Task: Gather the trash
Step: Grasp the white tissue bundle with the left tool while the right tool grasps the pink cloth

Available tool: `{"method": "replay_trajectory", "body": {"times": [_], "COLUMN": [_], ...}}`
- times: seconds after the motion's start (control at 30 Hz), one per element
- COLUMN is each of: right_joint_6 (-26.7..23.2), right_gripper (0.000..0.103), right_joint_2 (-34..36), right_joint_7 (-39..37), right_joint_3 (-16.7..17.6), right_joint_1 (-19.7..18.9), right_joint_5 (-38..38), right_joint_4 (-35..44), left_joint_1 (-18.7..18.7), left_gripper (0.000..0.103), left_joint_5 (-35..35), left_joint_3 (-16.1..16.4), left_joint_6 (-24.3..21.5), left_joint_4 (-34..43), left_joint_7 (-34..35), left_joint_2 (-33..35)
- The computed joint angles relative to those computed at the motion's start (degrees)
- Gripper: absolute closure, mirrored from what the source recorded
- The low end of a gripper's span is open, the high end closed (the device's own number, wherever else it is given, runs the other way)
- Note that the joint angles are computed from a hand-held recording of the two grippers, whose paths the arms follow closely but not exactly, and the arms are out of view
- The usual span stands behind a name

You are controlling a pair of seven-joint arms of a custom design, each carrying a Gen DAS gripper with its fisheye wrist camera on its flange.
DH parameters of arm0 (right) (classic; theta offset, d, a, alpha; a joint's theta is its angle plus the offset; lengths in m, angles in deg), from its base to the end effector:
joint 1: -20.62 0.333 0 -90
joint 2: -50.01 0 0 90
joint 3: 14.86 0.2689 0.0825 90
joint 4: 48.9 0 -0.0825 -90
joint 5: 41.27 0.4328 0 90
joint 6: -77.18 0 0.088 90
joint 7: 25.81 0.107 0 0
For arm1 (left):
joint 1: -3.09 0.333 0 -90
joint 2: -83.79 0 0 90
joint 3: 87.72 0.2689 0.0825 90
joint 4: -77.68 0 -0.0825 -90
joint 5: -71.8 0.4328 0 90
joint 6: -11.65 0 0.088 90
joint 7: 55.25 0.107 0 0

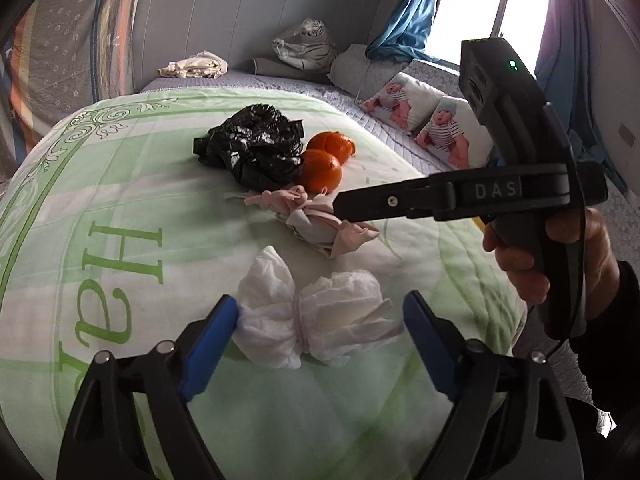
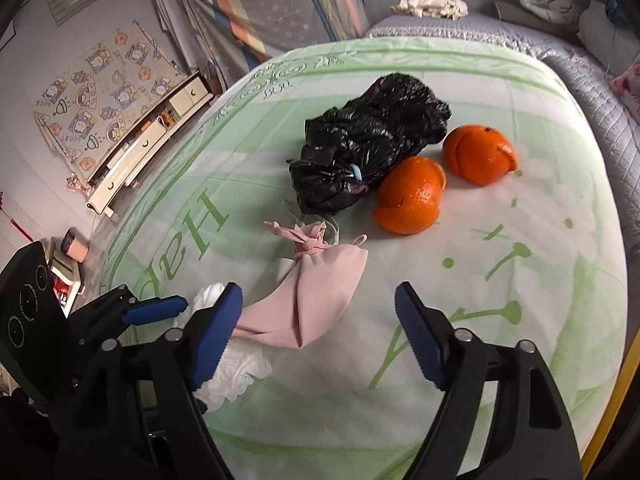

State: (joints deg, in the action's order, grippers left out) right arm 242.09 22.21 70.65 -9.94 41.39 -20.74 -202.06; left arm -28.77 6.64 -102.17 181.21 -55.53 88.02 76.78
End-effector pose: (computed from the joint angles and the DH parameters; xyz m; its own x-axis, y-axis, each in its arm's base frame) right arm 0.4441 0.1889 0.3967 0.1266 -0.9410 -0.3138 -0.8199 0.0788 -0.5670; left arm 0.4318 -0.3640 0.3718 -0.6969 -0.6803 0.2269 -0.5870 0.3594 -0.7254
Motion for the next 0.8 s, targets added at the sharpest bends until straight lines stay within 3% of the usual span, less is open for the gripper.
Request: {"method": "replay_trajectory", "body": {"times": [0.3,0.47,0.8], "right_joint_6": [-2.86,-4.07,-2.39], "right_gripper": [0.046,0.068,0.080], "right_joint_2": [4.42,6.18,6.40], "right_joint_7": [-3.95,-5.96,-7.87], "right_joint_3": [-2.56,-2.57,-2.19], "right_joint_1": [1.83,1.63,1.44], "right_joint_5": [4.16,5.58,7.91], "right_joint_4": [3.57,5.18,5.22], "left_joint_1": [0.38,0.29,0.11], "left_gripper": [0.034,0.041,0.048], "left_joint_5": [4.85,7.26,7.98], "left_joint_3": [-0.90,-1.03,-0.82], "left_joint_6": [1.08,2.00,2.17], "left_joint_4": [0.48,0.55,0.74], "left_joint_7": [-3.86,-6.02,-6.79], "left_joint_2": [1.11,1.68,1.97]}}
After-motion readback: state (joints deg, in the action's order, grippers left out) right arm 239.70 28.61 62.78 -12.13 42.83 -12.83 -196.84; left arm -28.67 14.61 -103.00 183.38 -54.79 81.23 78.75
